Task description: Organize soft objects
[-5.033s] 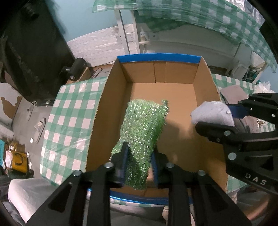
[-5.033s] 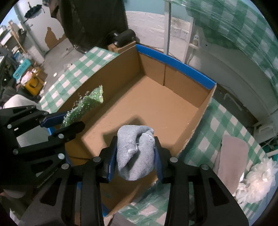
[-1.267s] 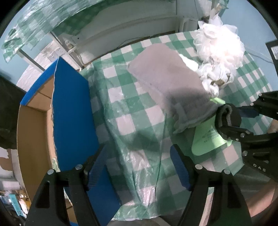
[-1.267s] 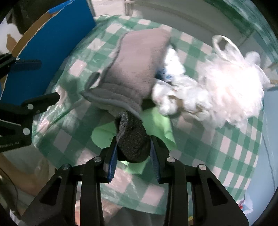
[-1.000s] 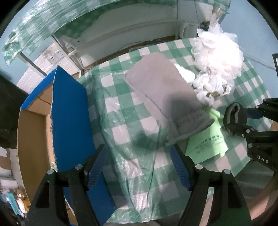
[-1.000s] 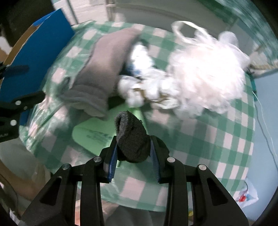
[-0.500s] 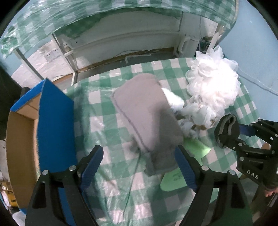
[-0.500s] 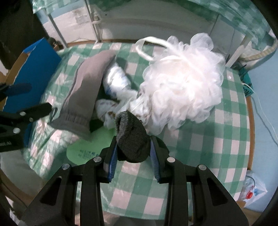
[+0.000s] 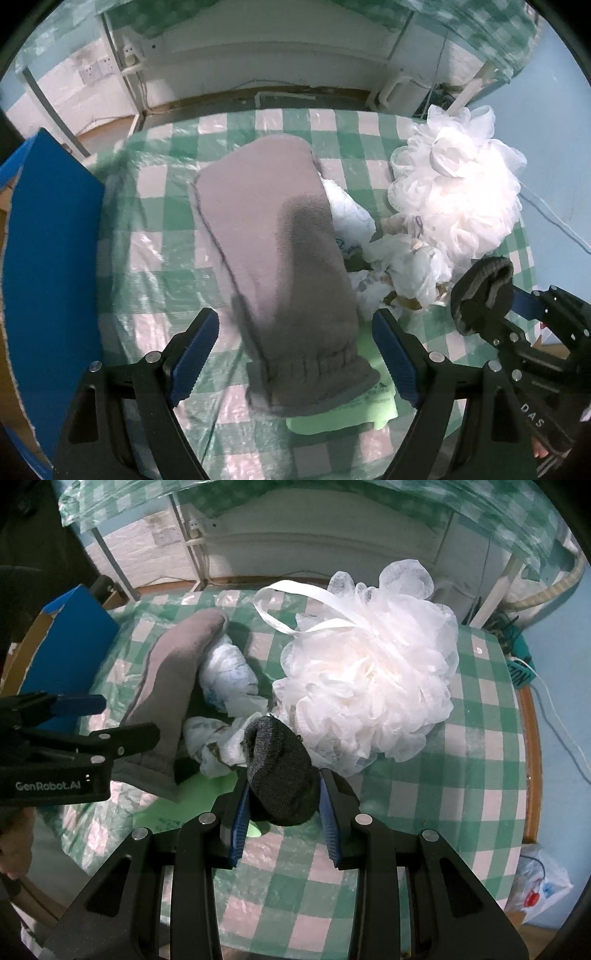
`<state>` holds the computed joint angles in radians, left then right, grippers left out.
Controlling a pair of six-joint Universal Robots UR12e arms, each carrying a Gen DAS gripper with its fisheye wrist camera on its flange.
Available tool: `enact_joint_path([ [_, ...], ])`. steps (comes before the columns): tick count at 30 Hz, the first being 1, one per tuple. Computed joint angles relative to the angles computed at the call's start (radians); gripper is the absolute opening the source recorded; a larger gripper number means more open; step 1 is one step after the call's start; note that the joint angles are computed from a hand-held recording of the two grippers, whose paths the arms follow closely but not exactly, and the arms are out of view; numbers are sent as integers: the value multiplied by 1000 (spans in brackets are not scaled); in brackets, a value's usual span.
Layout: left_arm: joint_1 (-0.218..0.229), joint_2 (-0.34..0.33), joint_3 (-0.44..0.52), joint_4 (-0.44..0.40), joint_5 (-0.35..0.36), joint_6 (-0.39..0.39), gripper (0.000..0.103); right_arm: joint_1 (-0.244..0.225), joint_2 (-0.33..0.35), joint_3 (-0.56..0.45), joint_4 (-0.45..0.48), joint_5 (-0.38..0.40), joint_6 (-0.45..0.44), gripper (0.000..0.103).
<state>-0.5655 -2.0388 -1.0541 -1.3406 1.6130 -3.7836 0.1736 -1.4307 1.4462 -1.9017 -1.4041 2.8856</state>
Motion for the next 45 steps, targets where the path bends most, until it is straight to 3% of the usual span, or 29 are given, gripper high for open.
enact_joint_path([
  [7,-1,-38,37,-67,3,33,86,1,8,-4,8,-7,0,33],
  [10,6,-29,11,-48,-30,40,86,5,10,-6,11,-10,-2,33],
  [16,22,6,-49,9,-75,53,56,15,12,-8,14,-13,-13,33],
  [20,17,20,-61,10,-46,69,32,19,11,-11,10,-14,-16,33],
  [22,17,26,-65,8,-31,81,27,21,10,-13,9,-14,-18,33],
  [27,-5,28,-48,-28,60,105,24,25,4,-14,4,-12,-20,33],
  [33,-8,56,-70,-12,90,107,22,35,-2,-18,-8,-11,-25,33],
  [45,-40,98,-91,17,221,159,21,59,-8,-28,-31,-13,-31,33],
])
